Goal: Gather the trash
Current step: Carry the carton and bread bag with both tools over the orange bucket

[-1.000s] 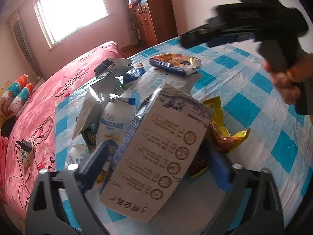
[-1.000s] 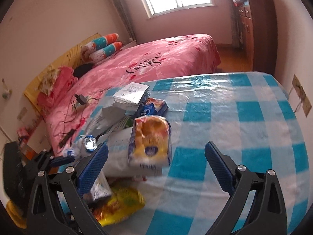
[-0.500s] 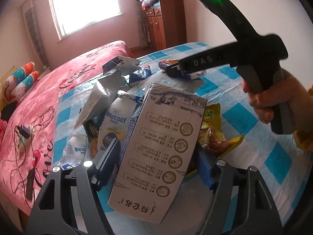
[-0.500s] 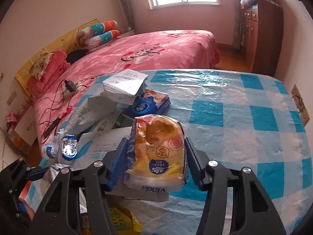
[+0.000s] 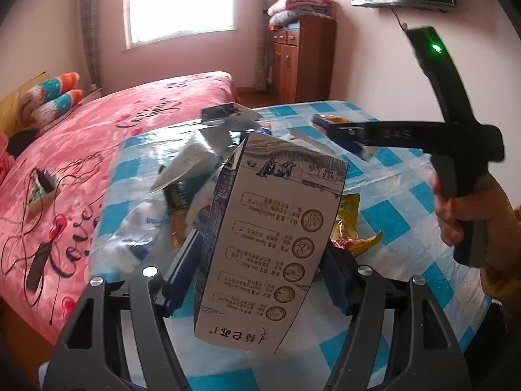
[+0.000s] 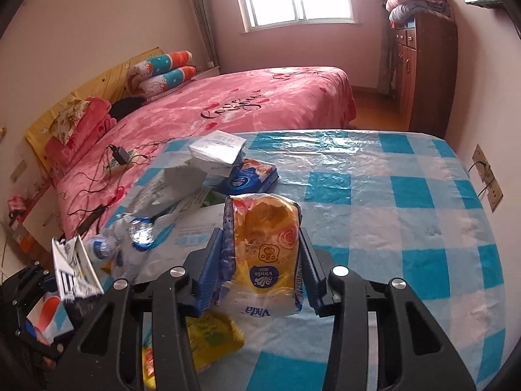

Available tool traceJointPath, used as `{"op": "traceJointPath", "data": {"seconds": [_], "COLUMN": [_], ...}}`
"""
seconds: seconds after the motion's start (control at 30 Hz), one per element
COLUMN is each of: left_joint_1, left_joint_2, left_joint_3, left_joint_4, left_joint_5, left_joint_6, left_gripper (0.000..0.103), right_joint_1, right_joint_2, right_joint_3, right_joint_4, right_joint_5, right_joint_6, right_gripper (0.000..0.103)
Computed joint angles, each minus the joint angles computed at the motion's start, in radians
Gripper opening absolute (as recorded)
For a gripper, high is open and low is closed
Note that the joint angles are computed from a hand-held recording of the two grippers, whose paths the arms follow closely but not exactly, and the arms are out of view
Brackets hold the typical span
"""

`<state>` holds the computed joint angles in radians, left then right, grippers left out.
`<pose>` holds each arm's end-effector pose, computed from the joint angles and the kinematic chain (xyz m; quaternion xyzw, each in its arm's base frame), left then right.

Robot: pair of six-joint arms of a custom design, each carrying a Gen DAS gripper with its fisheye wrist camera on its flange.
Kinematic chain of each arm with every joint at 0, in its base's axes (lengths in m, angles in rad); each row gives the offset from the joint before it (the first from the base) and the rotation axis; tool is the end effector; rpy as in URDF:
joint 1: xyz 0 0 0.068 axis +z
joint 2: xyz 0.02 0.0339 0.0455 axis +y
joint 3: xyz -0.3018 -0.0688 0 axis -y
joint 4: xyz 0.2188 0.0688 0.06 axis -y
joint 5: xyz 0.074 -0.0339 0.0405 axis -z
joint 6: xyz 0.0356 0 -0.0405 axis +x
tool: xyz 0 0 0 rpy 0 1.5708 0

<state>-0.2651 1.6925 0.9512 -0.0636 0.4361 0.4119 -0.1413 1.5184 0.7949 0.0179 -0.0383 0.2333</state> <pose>0.3167 -0.1016 0.2330 0.3770 0.8274 -0.1734 0.3785 0.2886 -0.0397 0.2439 0.1611 0.8933 0.0366 0.4179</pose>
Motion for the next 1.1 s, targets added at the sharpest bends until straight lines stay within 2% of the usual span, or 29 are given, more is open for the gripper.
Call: {"op": "traceJointPath", "data": {"seconds": [0.33, 0.57, 0.8, 0.97, 1.1], "left_joint_1": [0.16, 0.349, 0.611, 0.806, 0.894], "left_joint_2": [-0.074, -0.108, -0.105, -0.016, 0.074], "left_joint_3": [-0.054, -0.075, -0.064, -0.03, -0.002], "left_joint_4": [-0.031, -0.072, -0.142, -0.157, -0.138], "left_joint_5": [0.063, 0.133, 0.201, 0.191, 0.163], "left_joint_6": [-0.044, -0.015, 0.073, 0.128, 0.135], "left_gripper": [0.07, 0.07, 0.07, 0.07, 0.07], "right_joint_1": [0.131, 0.311, 0.568, 0.723, 0.818], "right_joint_2": [-0.128, -0.11, 0.019, 0.177, 0.304], "right_joint_3": [-0.048, -0.035, 0.093, 0.259, 0.404], "right_joint_4": [-0.072, -0.063, -0.053, -0.069, -0.093], "right_joint_5": [-0.039, -0.083, -0.081, -0.086, -0.094], "right_joint_6": [0.079, 0.171, 0.216, 0.203, 0.182], "right_gripper": [0.046, 0.046, 0.046, 0.047, 0.048]}}
